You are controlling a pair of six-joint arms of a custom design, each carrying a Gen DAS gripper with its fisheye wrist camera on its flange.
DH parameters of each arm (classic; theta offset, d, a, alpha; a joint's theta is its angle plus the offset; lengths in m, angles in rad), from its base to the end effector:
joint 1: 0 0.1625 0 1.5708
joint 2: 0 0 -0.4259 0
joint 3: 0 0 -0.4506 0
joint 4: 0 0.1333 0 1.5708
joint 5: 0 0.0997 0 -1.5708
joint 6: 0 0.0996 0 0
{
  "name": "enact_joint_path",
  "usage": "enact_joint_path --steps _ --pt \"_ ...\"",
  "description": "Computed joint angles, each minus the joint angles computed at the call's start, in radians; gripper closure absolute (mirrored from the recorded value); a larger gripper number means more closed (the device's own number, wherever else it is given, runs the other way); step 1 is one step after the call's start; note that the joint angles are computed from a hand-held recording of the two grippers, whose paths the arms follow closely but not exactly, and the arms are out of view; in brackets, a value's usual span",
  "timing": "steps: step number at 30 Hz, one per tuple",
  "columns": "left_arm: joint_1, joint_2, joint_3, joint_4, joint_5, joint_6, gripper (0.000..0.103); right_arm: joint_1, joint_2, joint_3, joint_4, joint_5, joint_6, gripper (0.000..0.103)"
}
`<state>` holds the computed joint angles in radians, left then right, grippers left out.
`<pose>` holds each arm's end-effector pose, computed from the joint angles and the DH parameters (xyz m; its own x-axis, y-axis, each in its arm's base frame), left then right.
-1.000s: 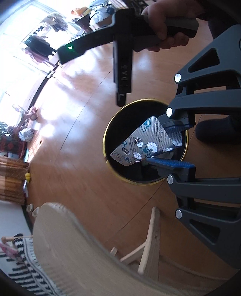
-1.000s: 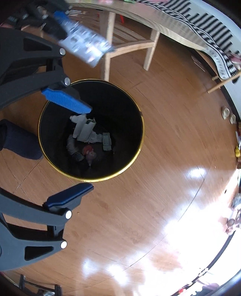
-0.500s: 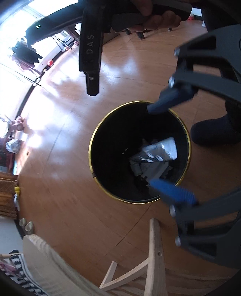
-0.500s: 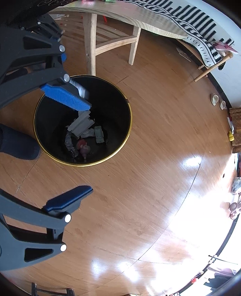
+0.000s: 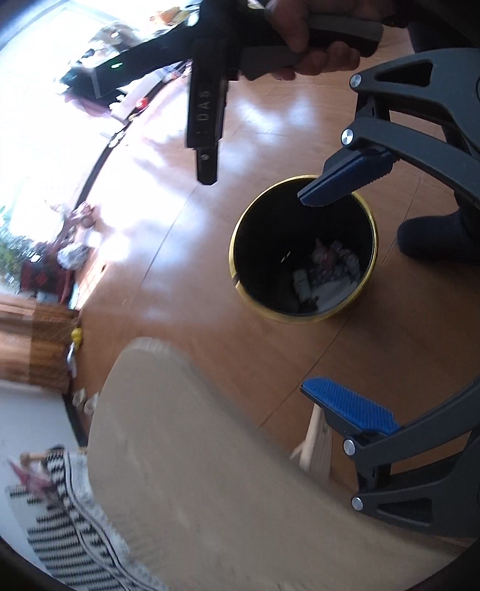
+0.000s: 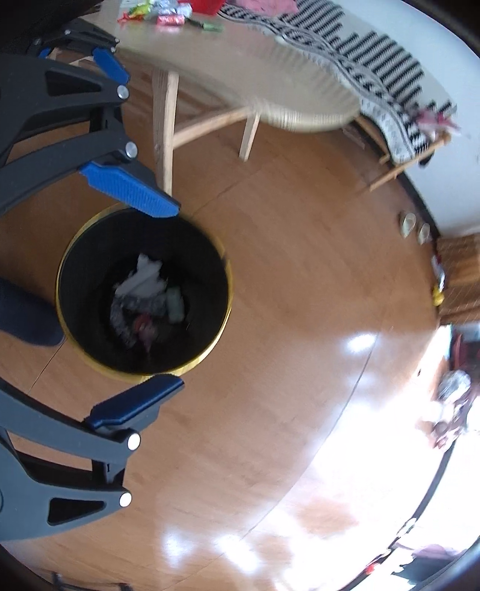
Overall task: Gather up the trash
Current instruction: 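Move both open tools back over the trash pile on the table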
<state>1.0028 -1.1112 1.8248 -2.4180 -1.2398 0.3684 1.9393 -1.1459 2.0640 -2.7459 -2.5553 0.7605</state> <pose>-0.2051 -0.6294 0.1692 -0.5735 0.7414 -0.3484 0.7929 0.6093 -0.0083 0.2486 -0.5040 0.1646 -0.6693 0.6206 0.4085 0.1559 0.6549 -0.7395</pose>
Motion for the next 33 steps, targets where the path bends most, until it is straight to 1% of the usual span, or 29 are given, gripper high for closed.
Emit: enact_joint_path --steps 3,6,8,10,13,15,17,21,23,24,25,26,27,28,30,31,32,33 --pt "0.029 -0.045 -0.026 -0.023 0.037 -0.021 0.008 0.037 0.094 -0.102 -0.024 0.003 -0.075 0.017" --pt "0.07 -0.081 -0.064 -0.05 0.078 -0.041 0.008 0.076 0.233 -0.259 -0.058 0.046 -0.195 0.016" --pt "0.11 -0.1 -0.106 -0.061 0.12 -0.068 0.008 0.095 0.312 -0.353 -0.056 0.068 -0.262 0.015" --pt "0.15 -0.107 -0.153 -0.077 0.176 -0.09 0.008 0.115 0.407 -0.471 -0.035 0.095 -0.336 0.015" --pt "0.21 -0.107 -0.232 -0.072 0.24 -0.122 0.008 0.133 0.525 -0.624 0.002 0.154 -0.417 0.015" --pt "0.252 -0.106 -0.277 -0.086 0.274 -0.123 0.008 0.142 0.603 -0.732 0.032 0.199 -0.461 0.015" --pt "0.284 -0.103 -0.314 -0.086 0.308 -0.113 0.008 0.151 0.662 -0.814 0.056 0.232 -0.49 0.015" --pt "0.327 -0.097 -0.352 -0.063 0.329 -0.08 0.008 0.159 0.811 -1.032 0.14 0.288 -0.581 0.015" --pt "0.347 -0.083 -0.374 -0.05 0.332 -0.074 0.008 0.161 0.865 -1.11 0.18 0.297 -0.613 0.015" --pt "0.355 -0.076 -0.387 -0.042 0.327 -0.073 0.008 0.16 0.903 -1.167 0.216 0.298 -0.633 0.015" --pt "0.364 -0.065 -0.404 -0.031 0.32 -0.078 0.009 0.161 0.926 -1.196 0.234 0.299 -0.642 0.015" --pt "0.37 -0.055 -0.415 -0.028 0.316 -0.08 0.012 0.16 0.935 -1.21 0.246 0.302 -0.648 0.015" --pt "0.377 -0.044 -0.429 -0.022 0.311 -0.078 0.015 0.157 0.961 -1.248 0.272 0.309 -0.66 0.015" --pt "0.383 -0.03 -0.451 -0.011 0.309 -0.073 0.021 0.156 0.969 -1.261 0.281 0.309 -0.668 0.015" --pt "0.383 -0.022 -0.448 -0.043 0.325 -0.045 0.026 0.154 1.008 -1.319 0.31 0.304 -0.702 0.015" --pt "0.387 -0.017 -0.456 -0.043 0.321 -0.033 0.034 0.153 1.023 -1.343 0.321 0.304 -0.719 0.015" --pt "0.386 -0.02 -0.453 -0.048 0.319 -0.022 0.05 0.152 1.032 -1.355 0.327 0.302 -0.732 0.015" --pt "0.383 -0.023 -0.449 -0.048 0.323 -0.011 0.063 0.152 1.055 -1.391 0.337 0.295 -0.754 0.015"
